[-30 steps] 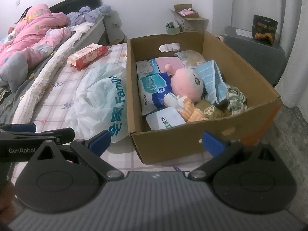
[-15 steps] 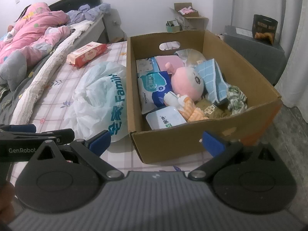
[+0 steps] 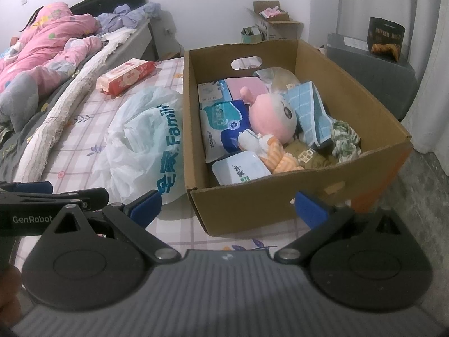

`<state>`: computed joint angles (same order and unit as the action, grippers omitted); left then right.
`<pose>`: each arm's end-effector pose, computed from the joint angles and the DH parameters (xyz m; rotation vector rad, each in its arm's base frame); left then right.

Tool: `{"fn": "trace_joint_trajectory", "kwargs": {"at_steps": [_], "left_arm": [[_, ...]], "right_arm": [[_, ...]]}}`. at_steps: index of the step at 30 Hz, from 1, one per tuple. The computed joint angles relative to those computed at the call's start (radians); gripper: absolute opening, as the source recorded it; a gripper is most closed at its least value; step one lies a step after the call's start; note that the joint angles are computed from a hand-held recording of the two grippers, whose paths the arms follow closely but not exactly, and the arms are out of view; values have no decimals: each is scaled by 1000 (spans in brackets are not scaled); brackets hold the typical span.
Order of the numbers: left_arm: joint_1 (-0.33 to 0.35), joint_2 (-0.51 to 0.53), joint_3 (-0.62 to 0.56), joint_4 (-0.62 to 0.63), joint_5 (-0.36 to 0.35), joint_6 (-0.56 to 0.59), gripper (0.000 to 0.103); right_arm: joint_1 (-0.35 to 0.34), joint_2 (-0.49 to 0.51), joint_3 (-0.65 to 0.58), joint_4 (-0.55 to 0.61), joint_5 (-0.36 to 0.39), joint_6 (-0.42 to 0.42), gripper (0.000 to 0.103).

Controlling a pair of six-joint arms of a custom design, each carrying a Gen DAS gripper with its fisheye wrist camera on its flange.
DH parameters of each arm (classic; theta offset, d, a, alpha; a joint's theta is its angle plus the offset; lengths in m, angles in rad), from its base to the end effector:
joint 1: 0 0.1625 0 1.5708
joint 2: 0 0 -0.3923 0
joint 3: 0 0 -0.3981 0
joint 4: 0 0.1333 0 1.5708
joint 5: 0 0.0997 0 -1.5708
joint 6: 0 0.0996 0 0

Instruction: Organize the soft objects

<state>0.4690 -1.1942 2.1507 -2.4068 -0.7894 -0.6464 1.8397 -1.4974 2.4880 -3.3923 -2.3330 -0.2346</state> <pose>-0.3221 -0.3913 0.1198 0.6165 2.3889 -0.6837 0.1598 -0.3371 0.2459 0.1728 -2.2449 0.9932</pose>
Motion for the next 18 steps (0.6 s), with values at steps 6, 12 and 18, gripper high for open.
{"fn": "trace_joint_trajectory", "kwargs": {"at_steps": [6, 12, 18], "left_arm": [[-1, 1, -2, 5, -1, -3, 102], [-1, 1, -2, 5, -1, -3, 102], [-1, 1, -2, 5, -1, -4, 102]], "right_arm": [[-6, -5, 0, 6, 5, -2, 102], [-9, -8, 3, 6, 6, -2, 102], [-8, -7, 2, 7, 6, -1, 102]]}}
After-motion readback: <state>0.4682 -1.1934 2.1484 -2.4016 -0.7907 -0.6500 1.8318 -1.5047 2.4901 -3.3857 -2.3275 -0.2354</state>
